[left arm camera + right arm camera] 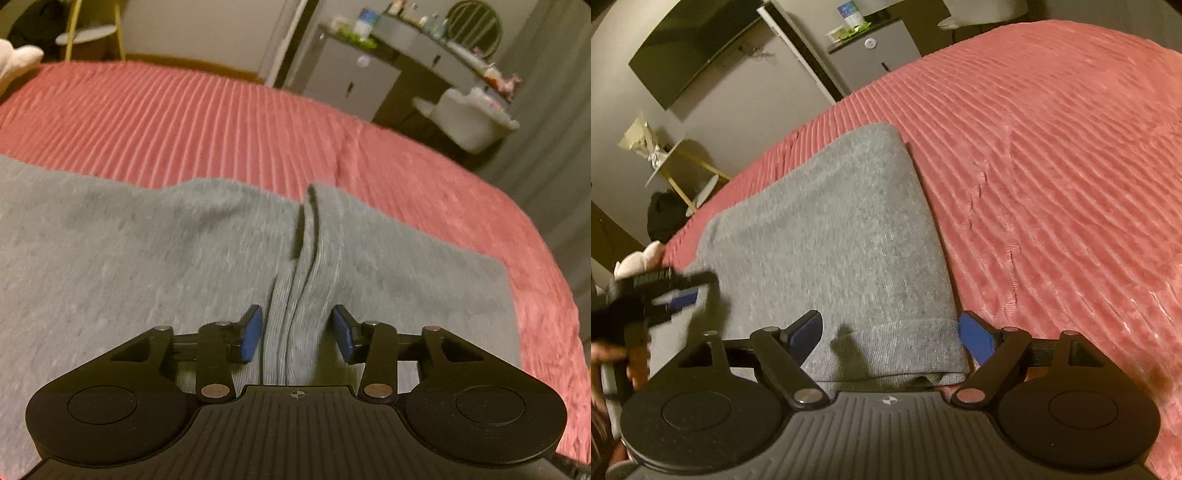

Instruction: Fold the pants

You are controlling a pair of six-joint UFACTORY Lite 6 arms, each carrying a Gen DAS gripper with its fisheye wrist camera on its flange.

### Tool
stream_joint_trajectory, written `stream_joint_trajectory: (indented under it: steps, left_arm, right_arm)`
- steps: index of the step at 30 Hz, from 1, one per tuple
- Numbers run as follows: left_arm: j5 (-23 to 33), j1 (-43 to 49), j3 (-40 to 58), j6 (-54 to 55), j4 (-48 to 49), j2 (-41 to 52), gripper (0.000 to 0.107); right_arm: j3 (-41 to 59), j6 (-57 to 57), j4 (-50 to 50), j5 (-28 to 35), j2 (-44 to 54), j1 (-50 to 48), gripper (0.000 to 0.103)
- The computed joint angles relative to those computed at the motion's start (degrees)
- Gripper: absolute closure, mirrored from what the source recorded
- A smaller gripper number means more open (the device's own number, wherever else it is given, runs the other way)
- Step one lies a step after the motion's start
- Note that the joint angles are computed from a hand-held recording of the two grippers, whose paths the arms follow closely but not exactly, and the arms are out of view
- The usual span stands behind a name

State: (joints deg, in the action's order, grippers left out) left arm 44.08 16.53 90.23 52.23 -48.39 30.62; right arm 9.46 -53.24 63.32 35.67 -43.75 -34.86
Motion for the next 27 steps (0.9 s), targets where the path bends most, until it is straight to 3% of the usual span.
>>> stream_joint_trajectory:
  steps: [2,7,14,20,23,26,27]
  left_arm:
    - [-0.91,-1.23,0.56,-2.34,2.1,0.26,0.075]
    - [-6.95,-2.97,-5.97,4.36,1.91,-4.77,0.084]
    - [-4.88,-1.41,-4.73,1.83,2.33,-4.59,0.084]
    - [-2.3,1.66,-9.62,3.78,5.69,-10.5,0.061]
    - [1.14,4.14,-14.5,7.57,5.37,-14.81,0.042]
    - [1.41,3.81,-19.88,10.23,7.16,-18.26,0.041]
    - [1.05,3.46,-21.25,10.57,7.65,-18.76,0.046]
  right_arm:
    - [0.5,-0.01,0.15,-0.42,1.44,0.28,0.02]
    - [1.88,-2.22,2.58,-0.19,7.77,-1.33,0.02]
    - [4.93,8.11,-5.46,-7.64,10.69,7.66,0.02]
    - [5.26,6.79,-4.42,-8.29,12.06,7.69,0.02]
    - [5.37,8.39,-5.67,-8.72,11.84,8.53,0.02]
    - [5.54,9.23,-6.72,-8.63,11.82,8.67,0.02]
    - [5.43,9.76,-7.34,-8.44,11.46,8.69,0.02]
